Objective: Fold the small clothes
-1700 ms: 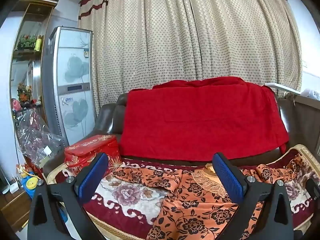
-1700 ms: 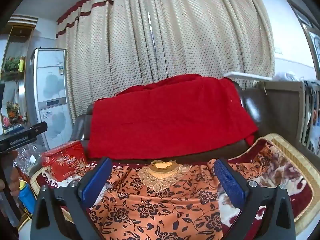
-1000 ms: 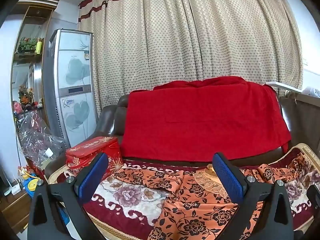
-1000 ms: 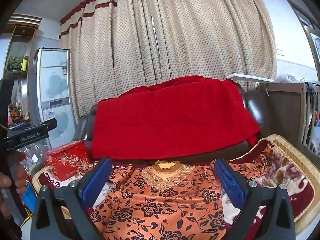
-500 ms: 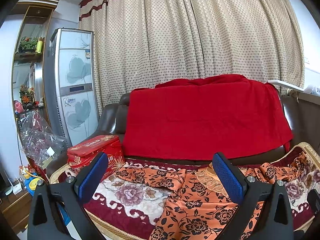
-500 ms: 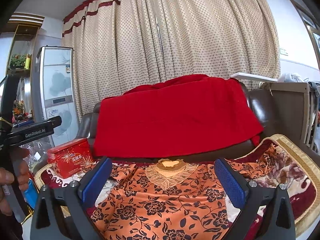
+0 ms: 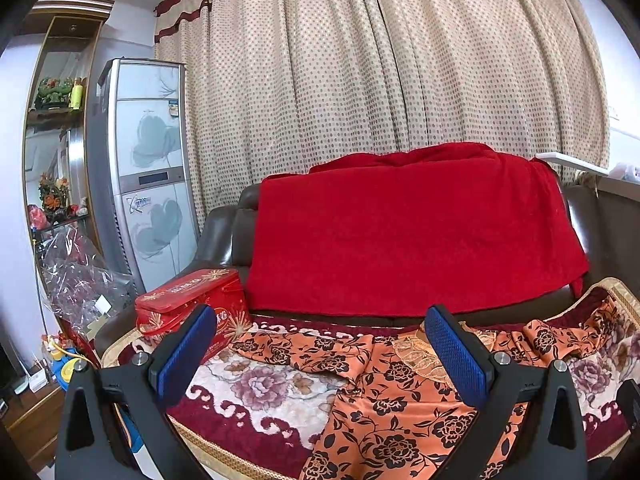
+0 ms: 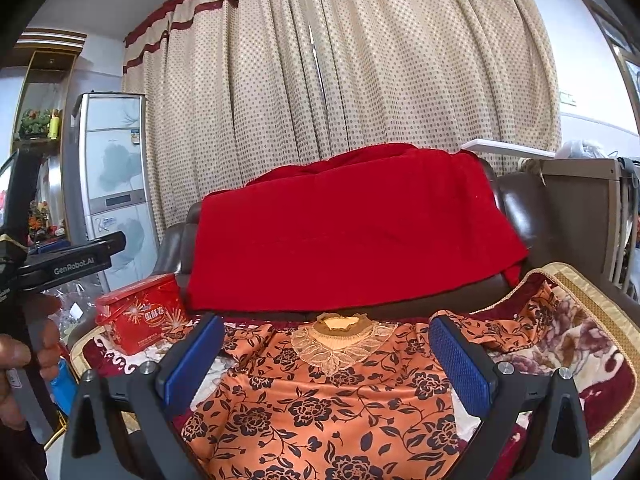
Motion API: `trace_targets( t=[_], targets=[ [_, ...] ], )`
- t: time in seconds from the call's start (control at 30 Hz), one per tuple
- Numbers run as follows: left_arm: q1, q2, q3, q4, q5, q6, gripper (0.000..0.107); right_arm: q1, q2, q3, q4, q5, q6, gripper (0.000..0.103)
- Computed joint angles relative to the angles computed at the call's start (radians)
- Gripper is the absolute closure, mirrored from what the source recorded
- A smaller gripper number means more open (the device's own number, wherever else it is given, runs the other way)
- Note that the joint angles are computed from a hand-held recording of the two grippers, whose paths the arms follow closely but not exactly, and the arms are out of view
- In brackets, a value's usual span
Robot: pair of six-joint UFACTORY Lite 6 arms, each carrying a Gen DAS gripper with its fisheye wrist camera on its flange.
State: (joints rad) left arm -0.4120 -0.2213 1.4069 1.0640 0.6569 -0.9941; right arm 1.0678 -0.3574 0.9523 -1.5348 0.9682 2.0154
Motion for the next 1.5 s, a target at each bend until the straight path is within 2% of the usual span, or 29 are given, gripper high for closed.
trace_targets(
  t=[0.37,0.57,1.0,1.37,1.5],
  targets=[
    [0.022,0.046,0.011,0.010,-0.019,-0.012,0.004,-0.067,0.007,-0.017,-0.010,-0.079,0.026,0.000],
    [0.040,0.131,0.070,0.014,-0.032,-0.017,0.004,-0.147,0.046,0.002,-0.040,-0.169,0.046,0.000],
    [0.068,0.391,0.286,-0.023,-0.031,0.015,0.004,-0.438,0.207,0.109,-0.195,-0.478,0.201,0.000],
    [0.082,0.511,0.377,-0.060,-0.041,0.039,0.004,-0.486,0.330,0.213,-0.252,-0.528,0.227,0.000],
    [0.085,0.610,0.459,-0.094,-0.039,0.069,0.004,-0.536,0.376,0.227,-0.316,-0.569,0.289,0.000]
  ],
)
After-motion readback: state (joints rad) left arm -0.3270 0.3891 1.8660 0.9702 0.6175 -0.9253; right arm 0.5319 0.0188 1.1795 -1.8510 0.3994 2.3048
